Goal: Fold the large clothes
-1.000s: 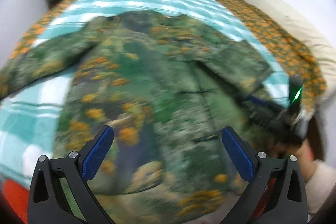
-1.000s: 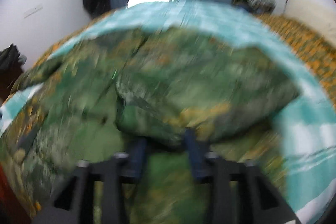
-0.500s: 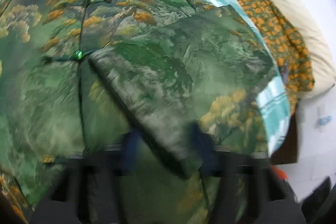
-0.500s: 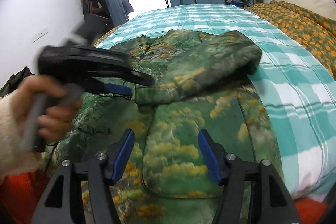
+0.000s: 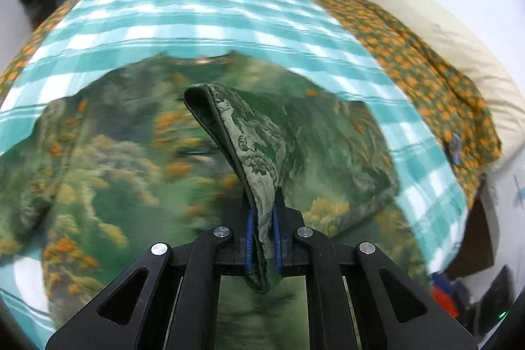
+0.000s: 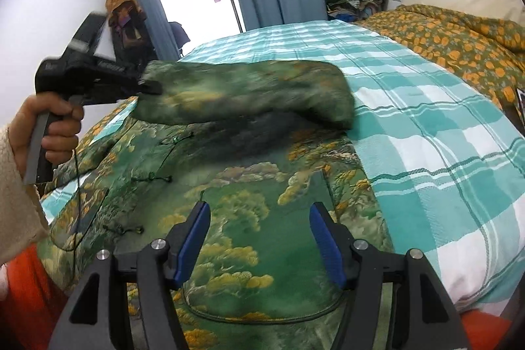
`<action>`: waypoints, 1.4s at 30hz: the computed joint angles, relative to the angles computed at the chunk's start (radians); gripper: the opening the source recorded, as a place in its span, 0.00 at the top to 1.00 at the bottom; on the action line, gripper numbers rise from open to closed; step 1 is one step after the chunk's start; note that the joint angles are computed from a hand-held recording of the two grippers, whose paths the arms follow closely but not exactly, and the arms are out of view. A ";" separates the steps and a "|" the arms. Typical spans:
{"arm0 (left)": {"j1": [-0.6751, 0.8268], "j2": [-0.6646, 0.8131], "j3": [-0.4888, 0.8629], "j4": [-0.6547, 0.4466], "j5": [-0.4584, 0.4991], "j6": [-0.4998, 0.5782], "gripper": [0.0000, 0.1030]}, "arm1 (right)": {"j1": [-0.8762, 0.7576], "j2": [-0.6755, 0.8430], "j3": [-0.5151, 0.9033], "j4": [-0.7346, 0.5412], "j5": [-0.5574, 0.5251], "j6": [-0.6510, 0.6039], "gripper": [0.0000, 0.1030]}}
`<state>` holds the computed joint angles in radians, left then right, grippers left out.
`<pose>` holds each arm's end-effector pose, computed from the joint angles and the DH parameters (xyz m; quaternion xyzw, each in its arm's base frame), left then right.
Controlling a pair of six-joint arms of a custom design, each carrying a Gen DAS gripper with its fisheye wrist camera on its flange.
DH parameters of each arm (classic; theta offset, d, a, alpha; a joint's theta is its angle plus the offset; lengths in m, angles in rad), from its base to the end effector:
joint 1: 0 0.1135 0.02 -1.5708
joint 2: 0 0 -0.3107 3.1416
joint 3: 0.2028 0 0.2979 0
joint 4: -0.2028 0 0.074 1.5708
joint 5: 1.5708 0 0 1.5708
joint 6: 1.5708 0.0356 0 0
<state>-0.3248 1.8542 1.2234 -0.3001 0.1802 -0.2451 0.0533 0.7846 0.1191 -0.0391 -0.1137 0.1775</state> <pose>0.4178 -0.1474 0.2007 0.0659 0.9435 -0.1700 0.2766 0.1496 0.0120 0.1292 0.0324 0.9059 0.0995 0.4103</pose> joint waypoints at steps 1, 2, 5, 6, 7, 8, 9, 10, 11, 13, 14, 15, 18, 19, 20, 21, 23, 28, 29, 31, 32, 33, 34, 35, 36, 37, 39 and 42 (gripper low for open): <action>0.016 0.011 -0.008 0.008 -0.007 0.009 0.92 | -0.016 0.018 0.010 0.009 -0.007 -0.003 0.38; 0.035 0.032 -0.019 0.022 -0.017 0.020 0.92 | -0.045 0.068 0.036 0.031 -0.023 -0.008 0.38; 0.064 0.080 -0.044 0.065 -0.004 0.016 0.92 | -0.116 0.234 0.133 0.091 -0.054 -0.036 0.38; 0.073 0.096 -0.058 0.090 0.010 0.008 0.91 | -0.121 0.295 0.174 0.106 -0.048 -0.047 0.38; 0.076 0.101 -0.072 0.108 0.016 0.001 0.91 | -0.122 0.365 0.223 0.115 -0.049 -0.064 0.38; 0.078 0.102 -0.079 0.117 0.018 -0.003 0.91 | -0.121 0.462 0.294 0.128 -0.049 -0.089 0.38; 0.076 0.112 -0.089 0.140 0.016 -0.007 0.90 | -0.112 0.528 0.344 0.136 -0.039 -0.101 0.38; 0.072 0.115 -0.092 0.150 0.011 -0.010 0.90 | -0.108 0.620 0.421 0.137 -0.036 -0.114 0.38; 0.070 0.122 -0.096 0.167 0.005 -0.011 0.89 | -0.103 0.690 0.480 0.129 -0.037 -0.117 0.38; 0.075 0.134 -0.097 0.183 0.005 -0.013 0.88 | -0.099 0.842 0.611 0.114 -0.048 -0.112 0.38; 0.078 0.136 -0.099 0.188 0.006 -0.014 0.87 | -0.093 0.907 0.663 0.108 -0.044 -0.111 0.38; 0.080 0.145 -0.100 0.198 0.008 -0.020 0.86 | -0.088 0.968 0.707 0.106 -0.035 -0.108 0.38; 0.085 0.165 -0.113 0.234 0.013 -0.020 0.82 | -0.078 1.169 0.828 0.062 -0.016 -0.077 0.38; 0.087 0.168 -0.122 0.247 0.012 -0.017 0.82 | -0.071 1.234 0.863 0.043 0.001 -0.077 0.38; 0.086 0.171 -0.129 0.259 0.010 -0.018 0.82 | -0.061 1.255 0.869 0.051 0.024 -0.087 0.38; 0.086 0.175 -0.135 0.273 0.008 -0.018 0.81 | -0.042 1.262 0.869 0.062 0.065 -0.096 0.38; 0.087 0.180 -0.148 0.297 0.010 -0.019 0.81 | -0.015 1.265 0.884 0.036 0.121 -0.094 0.38; 0.096 0.177 -0.177 0.345 0.025 -0.025 0.81 | -0.005 1.239 0.994 -0.166 0.138 -0.129 0.38; 0.099 0.175 -0.187 0.355 0.028 -0.025 0.80 | -0.003 1.220 0.992 -0.155 0.146 -0.131 0.38; 0.102 0.173 -0.195 0.366 0.031 -0.028 0.80 | 0.006 1.167 0.979 -0.094 0.176 -0.133 0.38; 0.102 0.173 -0.197 0.369 0.030 -0.030 0.80 | 0.011 1.158 0.981 -0.064 0.181 -0.127 0.38; 0.102 0.171 -0.199 0.371 0.029 -0.031 0.80 | 0.013 1.167 0.997 -0.044 0.171 -0.117 0.38; 0.102 0.171 -0.202 0.374 0.028 -0.030 0.80 | 0.015 1.198 1.032 -0.058 0.156 -0.107 0.38; 0.102 0.170 -0.204 0.375 0.027 -0.029 0.80 | 0.017 1.236 1.071 -0.086 0.150 -0.100 0.38; 0.103 0.169 -0.205 0.377 0.028 -0.029 0.79 | 0.017 1.301 1.130 -0.137 0.147 -0.091 0.38; 0.104 0.168 -0.207 0.378 0.028 -0.030 0.79 | 0.017 1.366 1.184 -0.184 0.152 -0.083 0.38; 0.106 0.170 -0.209 0.382 0.033 -0.035 0.79 | 0.015 1.448 1.219 -0.194 0.138 -0.073 0.38; 0.107 0.174 -0.213 0.393 0.039 -0.038 0.79 | 0.025 1.440 1.195 -0.151 0.159 -0.060 0.38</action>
<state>-0.2174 2.0280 1.0104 0.0932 0.2192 -0.2828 0.0781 2.2243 1.3138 -0.1900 0.0454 0.1175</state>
